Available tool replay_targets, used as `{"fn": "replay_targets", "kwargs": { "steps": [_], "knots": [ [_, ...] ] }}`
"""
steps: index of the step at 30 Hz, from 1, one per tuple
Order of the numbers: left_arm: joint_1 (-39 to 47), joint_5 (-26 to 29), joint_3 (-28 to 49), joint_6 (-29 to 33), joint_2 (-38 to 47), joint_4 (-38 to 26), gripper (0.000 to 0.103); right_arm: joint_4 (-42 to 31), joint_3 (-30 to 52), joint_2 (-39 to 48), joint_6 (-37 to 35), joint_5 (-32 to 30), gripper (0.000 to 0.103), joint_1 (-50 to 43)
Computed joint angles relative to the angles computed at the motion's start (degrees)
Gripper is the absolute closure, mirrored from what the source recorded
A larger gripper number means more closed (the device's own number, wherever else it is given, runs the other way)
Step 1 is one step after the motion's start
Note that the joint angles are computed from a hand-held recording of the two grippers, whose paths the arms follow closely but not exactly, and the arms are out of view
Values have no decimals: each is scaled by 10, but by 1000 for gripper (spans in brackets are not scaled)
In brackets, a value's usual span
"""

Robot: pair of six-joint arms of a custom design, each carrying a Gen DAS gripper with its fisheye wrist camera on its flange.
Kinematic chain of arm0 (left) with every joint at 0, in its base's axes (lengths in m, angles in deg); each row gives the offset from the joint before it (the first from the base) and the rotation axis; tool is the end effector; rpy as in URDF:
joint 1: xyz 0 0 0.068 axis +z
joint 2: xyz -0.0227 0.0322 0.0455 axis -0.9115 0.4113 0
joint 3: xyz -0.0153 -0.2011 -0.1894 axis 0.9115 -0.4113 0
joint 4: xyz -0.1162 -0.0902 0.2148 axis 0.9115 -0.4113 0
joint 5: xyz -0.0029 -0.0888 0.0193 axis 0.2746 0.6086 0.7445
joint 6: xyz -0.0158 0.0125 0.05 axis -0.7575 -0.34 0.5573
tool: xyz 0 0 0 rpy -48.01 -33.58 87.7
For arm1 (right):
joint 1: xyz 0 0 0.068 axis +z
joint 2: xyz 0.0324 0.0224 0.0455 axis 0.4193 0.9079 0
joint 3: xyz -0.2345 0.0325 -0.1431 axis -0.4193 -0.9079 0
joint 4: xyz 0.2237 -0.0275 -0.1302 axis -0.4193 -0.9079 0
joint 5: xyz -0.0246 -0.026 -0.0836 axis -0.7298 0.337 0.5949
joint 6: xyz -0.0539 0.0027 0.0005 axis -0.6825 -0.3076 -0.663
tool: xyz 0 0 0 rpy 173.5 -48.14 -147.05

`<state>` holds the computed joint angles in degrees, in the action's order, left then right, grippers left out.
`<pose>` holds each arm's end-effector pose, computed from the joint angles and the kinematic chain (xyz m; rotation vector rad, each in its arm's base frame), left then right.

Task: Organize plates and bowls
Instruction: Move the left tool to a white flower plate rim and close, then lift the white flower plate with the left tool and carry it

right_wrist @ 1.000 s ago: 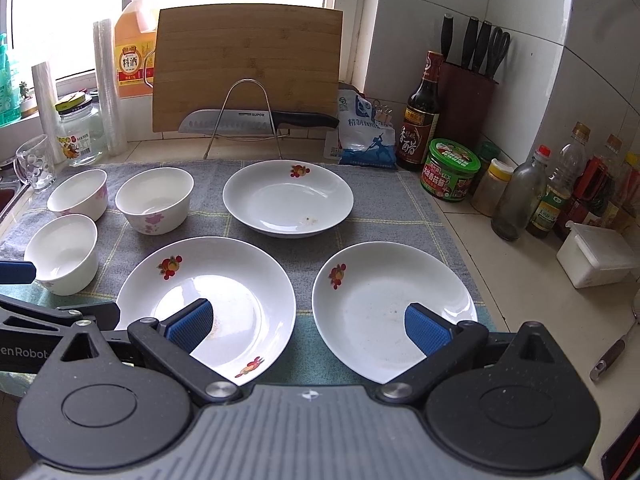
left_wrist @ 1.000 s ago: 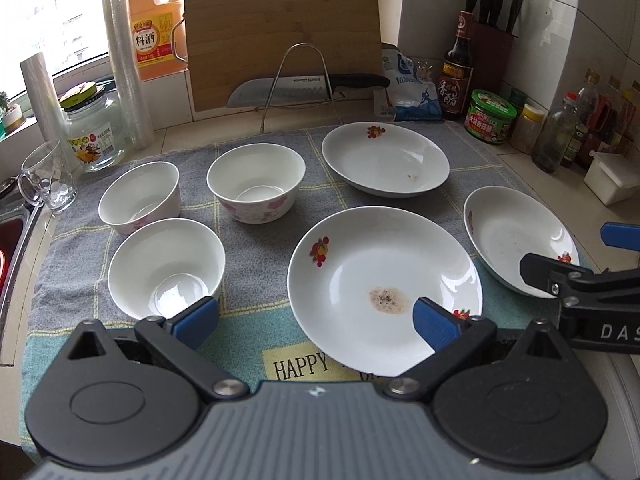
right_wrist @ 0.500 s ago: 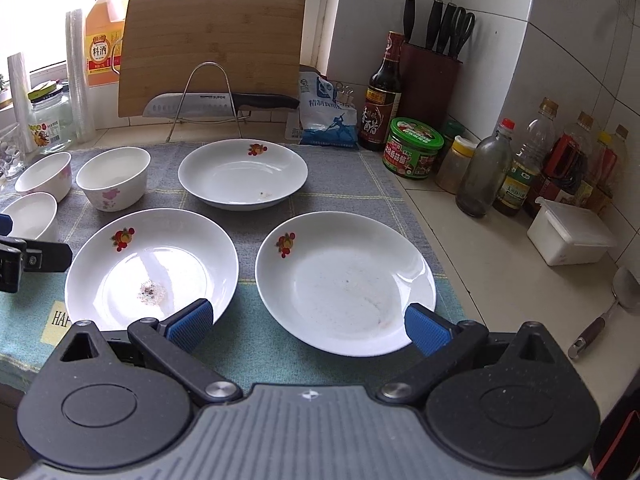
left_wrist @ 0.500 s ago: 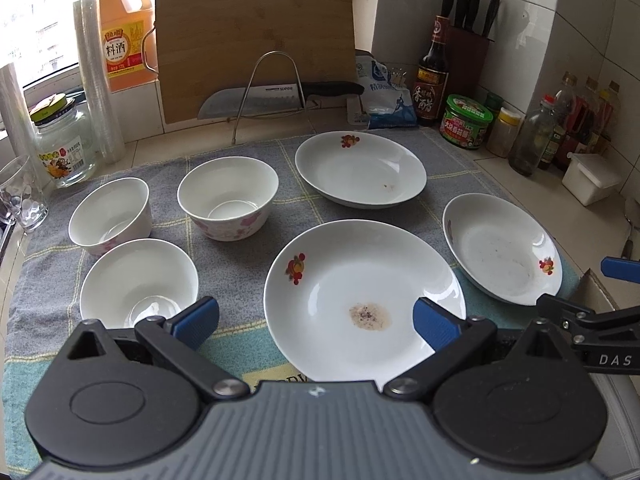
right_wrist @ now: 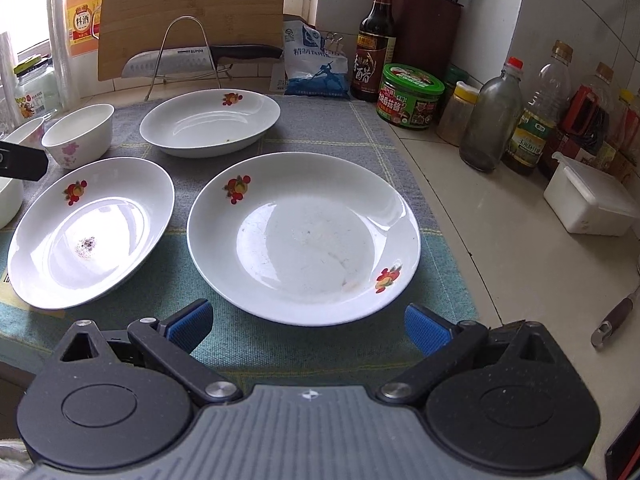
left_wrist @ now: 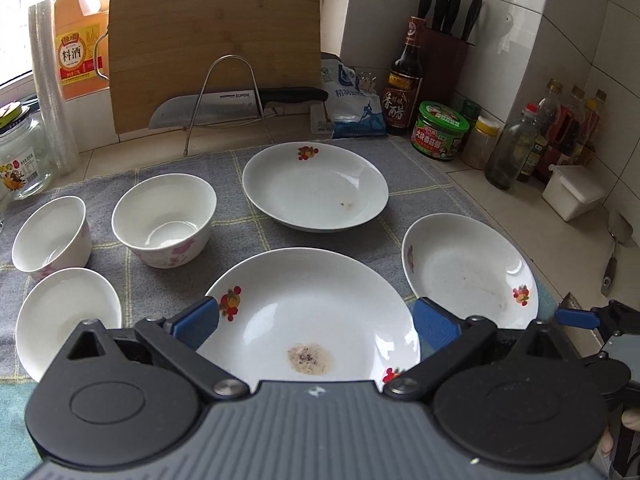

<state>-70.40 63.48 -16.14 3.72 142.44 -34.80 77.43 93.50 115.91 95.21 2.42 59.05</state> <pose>0.3115 -0.0434 0.1406 0.8272 2.2755 -0.4998 0.1539 0.0790 0.0804 0.5112 2.4053 -0.3229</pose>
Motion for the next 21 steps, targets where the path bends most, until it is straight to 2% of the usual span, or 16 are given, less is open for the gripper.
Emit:
{"fn": "replay_targets", "kwargs": {
  "steps": [7, 12, 17, 19, 21],
  "knots": [
    [-67, -45, 20, -30, 23, 23, 1, 207, -66, 61, -135, -66, 0, -96],
    [-108, -63, 56, -44, 57, 16, 1, 328, -93, 112, -217, -118, 0, -162],
    [-159, -97, 92, -46, 89, 20, 1, 406, -112, 136, -298, -170, 0, -209],
    [-172, -93, 112, -43, 106, 10, 1, 423, -117, 138, -335, -196, 0, -233],
    [-186, -93, 132, -40, 121, -1, 1, 494, -134, 170, -369, -215, 0, -250]
  ]
}}
